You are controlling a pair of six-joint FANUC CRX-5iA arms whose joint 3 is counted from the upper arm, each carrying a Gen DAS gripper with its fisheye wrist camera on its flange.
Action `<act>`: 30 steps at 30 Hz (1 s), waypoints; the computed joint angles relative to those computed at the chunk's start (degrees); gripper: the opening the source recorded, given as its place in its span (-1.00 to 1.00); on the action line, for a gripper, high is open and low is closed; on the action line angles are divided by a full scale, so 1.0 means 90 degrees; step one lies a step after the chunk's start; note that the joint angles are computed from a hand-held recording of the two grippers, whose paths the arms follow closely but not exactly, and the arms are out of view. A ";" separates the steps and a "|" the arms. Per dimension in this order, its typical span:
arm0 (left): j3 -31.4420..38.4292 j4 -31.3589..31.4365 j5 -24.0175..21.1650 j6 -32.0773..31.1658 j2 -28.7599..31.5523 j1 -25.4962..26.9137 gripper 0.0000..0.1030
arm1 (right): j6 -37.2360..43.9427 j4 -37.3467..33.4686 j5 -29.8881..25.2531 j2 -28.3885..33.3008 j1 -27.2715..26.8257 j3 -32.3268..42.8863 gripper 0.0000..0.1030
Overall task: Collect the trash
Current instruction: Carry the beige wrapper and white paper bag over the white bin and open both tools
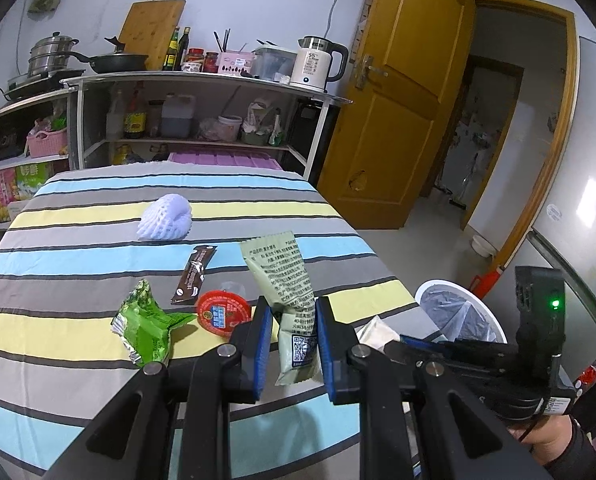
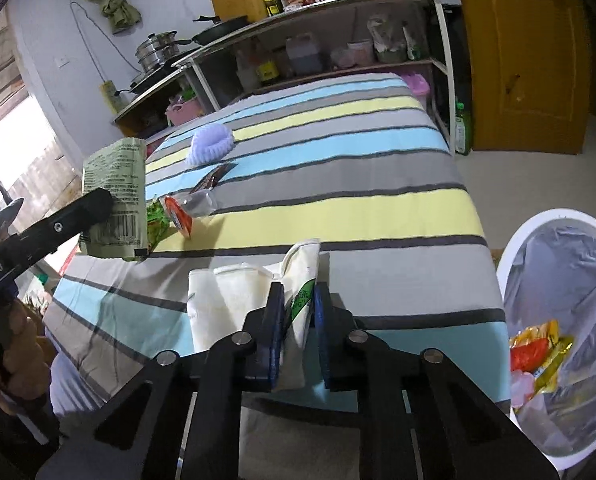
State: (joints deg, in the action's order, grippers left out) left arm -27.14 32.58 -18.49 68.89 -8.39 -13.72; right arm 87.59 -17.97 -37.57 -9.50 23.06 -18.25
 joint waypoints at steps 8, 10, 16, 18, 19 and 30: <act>0.0019 0.0123 0.0036 -0.0192 0.0051 -0.0118 -0.58 | -0.1035 0.1175 0.0726 -0.0534 0.0266 -0.0540 -0.79; 0.0042 0.0151 0.0035 -0.0235 0.0072 -0.0157 -0.58 | -0.1320 0.1502 0.0878 -0.0692 0.0319 -0.0692 -0.79; 0.0095 0.0331 0.0081 -0.0442 0.0147 -0.0290 -0.58 | -0.1647 0.1854 0.1016 -0.0931 0.0296 -0.0857 -0.79; 0.0120 0.0383 0.0101 -0.0507 0.0180 -0.0347 -0.58 | -0.1764 0.1982 0.1040 -0.1002 0.0305 -0.0916 -0.79; 0.0146 0.0401 0.0102 -0.0527 0.0207 -0.0374 -0.58 | -0.1841 0.2062 0.1061 -0.1038 0.0320 -0.0955 -0.79; 0.0427 0.0852 0.0154 -0.1072 0.0572 -0.0768 -0.58 | -0.2814 0.3062 0.1239 -0.1407 0.0265 -0.1437 -0.79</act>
State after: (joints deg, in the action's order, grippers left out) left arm -23.30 40.25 -17.11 59.24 -3.24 -20.64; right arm 62.27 9.59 -26.42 -22.16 25.45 -31.18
